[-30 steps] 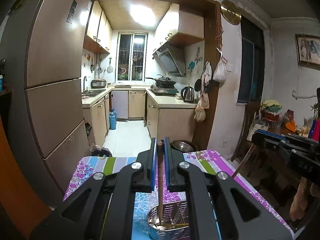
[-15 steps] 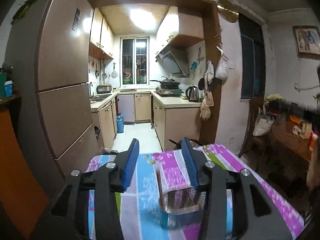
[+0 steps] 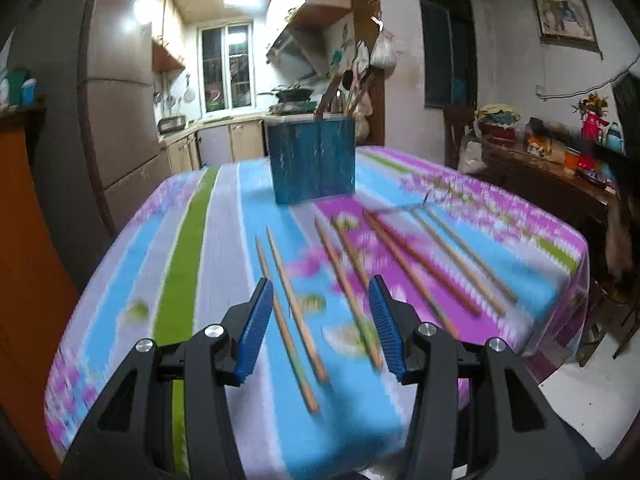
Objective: Organize utensils
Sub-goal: 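Move both open tools back to the chopsticks on the table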
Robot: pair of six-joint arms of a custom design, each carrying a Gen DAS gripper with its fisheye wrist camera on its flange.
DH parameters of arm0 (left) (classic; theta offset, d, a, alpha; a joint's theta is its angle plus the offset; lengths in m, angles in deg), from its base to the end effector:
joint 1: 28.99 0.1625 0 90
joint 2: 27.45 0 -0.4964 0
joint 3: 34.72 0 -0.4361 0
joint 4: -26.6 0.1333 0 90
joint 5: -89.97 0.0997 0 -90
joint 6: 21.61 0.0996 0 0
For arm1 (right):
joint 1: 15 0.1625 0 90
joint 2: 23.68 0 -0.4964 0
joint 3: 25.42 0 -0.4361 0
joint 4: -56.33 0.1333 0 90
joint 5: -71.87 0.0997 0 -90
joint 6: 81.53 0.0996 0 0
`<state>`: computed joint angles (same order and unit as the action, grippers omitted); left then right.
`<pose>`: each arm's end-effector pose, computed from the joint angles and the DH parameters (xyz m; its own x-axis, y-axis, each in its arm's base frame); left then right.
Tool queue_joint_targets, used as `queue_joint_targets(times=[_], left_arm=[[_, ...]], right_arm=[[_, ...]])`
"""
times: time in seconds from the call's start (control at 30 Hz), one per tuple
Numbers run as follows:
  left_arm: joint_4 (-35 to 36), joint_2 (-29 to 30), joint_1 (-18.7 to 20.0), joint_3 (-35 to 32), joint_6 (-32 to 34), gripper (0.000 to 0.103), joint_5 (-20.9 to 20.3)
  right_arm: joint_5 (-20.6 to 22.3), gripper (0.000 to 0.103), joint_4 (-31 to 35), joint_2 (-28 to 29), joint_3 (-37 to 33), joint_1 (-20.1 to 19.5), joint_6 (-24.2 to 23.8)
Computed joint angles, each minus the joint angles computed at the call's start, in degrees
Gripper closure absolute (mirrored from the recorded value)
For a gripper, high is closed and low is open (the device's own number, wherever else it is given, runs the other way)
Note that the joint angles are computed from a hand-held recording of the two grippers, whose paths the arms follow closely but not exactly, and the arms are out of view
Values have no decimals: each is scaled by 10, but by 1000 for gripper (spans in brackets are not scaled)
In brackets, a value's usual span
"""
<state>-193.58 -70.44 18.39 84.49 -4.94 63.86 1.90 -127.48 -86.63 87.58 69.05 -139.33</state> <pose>-0.2160 -0.5637 0.1323 -0.6670 -0.1022 -0.7381 0.6156 0.4825 -0.6231 0.0999 -0.6564 0.2717 -0.5744 -0.6815 0.4534 -0.7716 0.2658 -0.5779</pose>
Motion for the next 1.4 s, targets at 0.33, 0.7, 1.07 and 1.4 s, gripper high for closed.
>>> queue_joint_targets(times=[0.33, 0.7, 1.07, 1.4], left_arm=[[-48, 54, 9, -6, 32, 55, -7], [-62, 75, 11, -5, 50, 66, -7], [-80, 87, 11, -12, 52, 96, -21], [-161, 115, 14, -35, 121, 92, -12]], right_arm=[[-80, 76, -79, 33, 105, -24, -37], [-116, 81, -130, 68, 91, -15, -20], [-128, 91, -172, 69, 93, -20, -12], [-106, 91, -230, 89, 98, -28, 9]])
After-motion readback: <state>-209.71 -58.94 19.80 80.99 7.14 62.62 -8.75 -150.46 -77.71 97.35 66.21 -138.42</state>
